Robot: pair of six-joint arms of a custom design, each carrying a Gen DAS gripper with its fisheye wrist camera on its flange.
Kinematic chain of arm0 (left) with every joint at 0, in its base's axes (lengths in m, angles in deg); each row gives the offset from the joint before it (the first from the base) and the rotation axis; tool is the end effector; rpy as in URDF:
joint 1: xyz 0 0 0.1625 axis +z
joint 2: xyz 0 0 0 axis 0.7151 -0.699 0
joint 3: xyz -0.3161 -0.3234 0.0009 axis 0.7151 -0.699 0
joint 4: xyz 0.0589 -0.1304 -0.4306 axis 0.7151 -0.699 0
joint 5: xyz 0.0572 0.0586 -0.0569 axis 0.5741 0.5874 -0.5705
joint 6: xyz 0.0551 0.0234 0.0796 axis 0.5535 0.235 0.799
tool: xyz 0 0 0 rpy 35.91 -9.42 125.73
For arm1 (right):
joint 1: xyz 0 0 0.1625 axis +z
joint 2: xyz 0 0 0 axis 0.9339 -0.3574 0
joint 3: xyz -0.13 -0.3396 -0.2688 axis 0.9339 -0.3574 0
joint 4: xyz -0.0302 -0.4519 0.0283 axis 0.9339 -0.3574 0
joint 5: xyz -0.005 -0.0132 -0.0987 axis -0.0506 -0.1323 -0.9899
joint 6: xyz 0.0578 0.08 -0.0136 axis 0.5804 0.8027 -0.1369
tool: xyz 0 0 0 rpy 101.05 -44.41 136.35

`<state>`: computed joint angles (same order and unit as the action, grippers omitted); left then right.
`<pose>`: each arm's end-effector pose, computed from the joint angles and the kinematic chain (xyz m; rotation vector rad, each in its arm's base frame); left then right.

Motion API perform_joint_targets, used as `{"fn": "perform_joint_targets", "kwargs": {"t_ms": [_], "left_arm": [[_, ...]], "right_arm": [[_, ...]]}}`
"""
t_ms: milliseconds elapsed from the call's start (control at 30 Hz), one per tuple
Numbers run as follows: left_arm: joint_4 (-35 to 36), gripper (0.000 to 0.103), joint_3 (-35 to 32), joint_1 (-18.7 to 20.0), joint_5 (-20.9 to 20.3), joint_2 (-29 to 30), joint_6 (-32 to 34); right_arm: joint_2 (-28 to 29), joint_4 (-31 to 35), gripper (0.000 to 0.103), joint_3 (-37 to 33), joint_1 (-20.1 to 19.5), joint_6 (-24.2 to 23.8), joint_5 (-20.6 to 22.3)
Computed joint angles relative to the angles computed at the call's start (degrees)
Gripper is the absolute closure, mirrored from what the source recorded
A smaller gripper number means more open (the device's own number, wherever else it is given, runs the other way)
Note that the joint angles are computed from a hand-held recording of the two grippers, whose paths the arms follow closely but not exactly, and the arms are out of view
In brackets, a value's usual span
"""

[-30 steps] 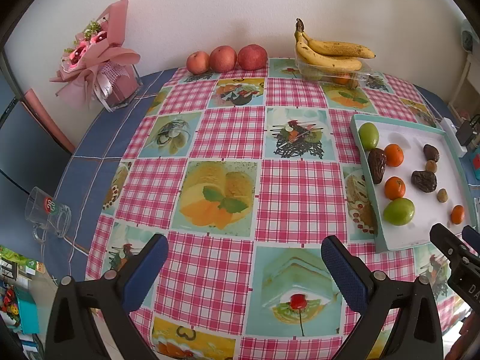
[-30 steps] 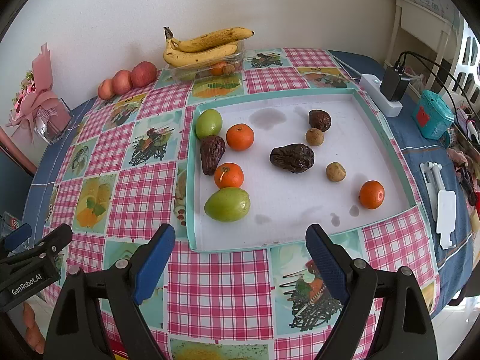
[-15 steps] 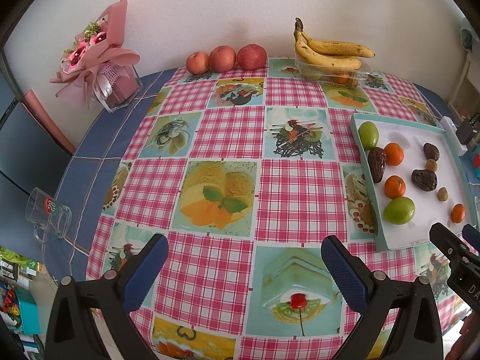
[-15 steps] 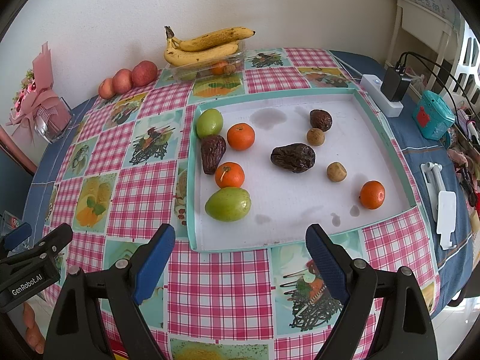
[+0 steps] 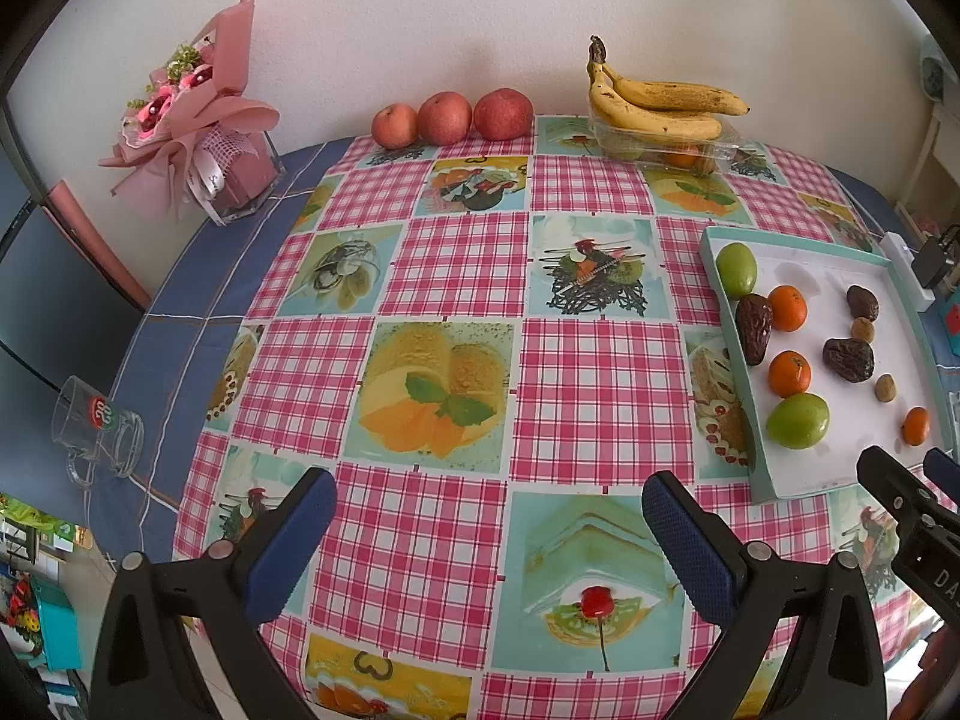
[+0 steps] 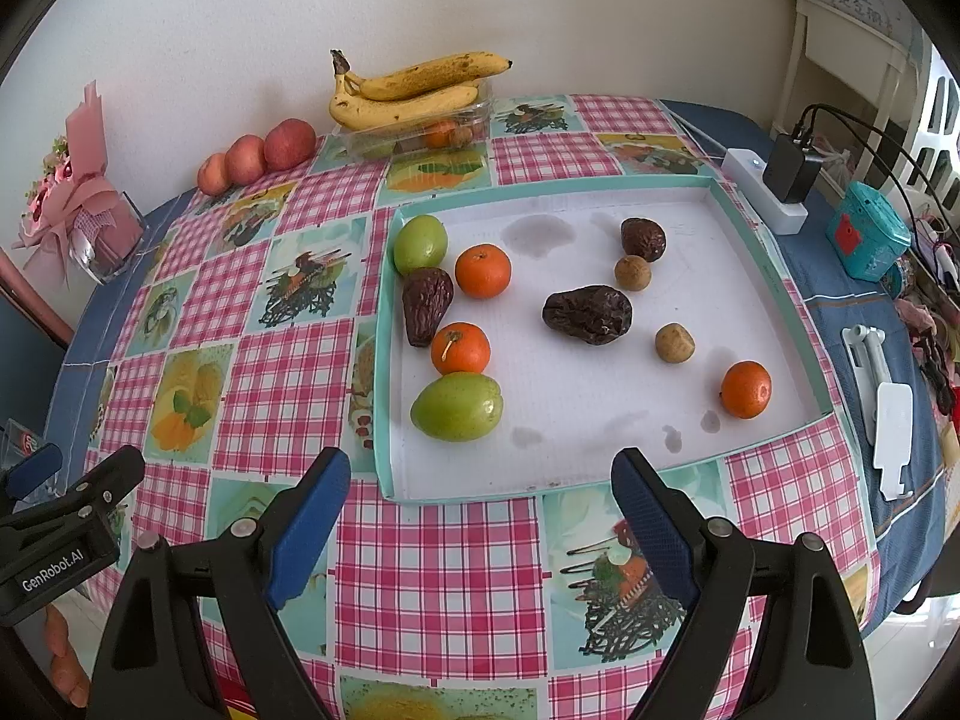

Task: Organize fruits

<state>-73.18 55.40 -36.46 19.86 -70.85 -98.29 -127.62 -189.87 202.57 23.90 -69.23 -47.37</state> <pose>-0.2640 -0.2330 0.0598 -0.0346 2.1123 -0.6398 0.0930 -0.2555 0.1880 0.3232 -2.4171 0.5923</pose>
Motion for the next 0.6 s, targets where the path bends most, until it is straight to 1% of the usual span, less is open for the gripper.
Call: {"fn": "perform_joint_targets", "kwargs": {"t_ms": [267,400,600], "left_arm": [[-0.7,0.0,0.2,0.1,-0.1,-0.1,1.4],[-0.7,0.0,0.1,0.0,-0.1,0.1,1.3],[-0.6,0.0,0.2,0.1,-0.2,0.0,1.1]], "right_arm": [[0.1,0.3,0.014,-0.1,-0.1,-0.1,0.0],[0.0,0.7,0.014,-0.2,-0.4,-0.9,0.3],[0.0,0.7,0.014,-0.2,-0.1,-0.6,0.1]]}}
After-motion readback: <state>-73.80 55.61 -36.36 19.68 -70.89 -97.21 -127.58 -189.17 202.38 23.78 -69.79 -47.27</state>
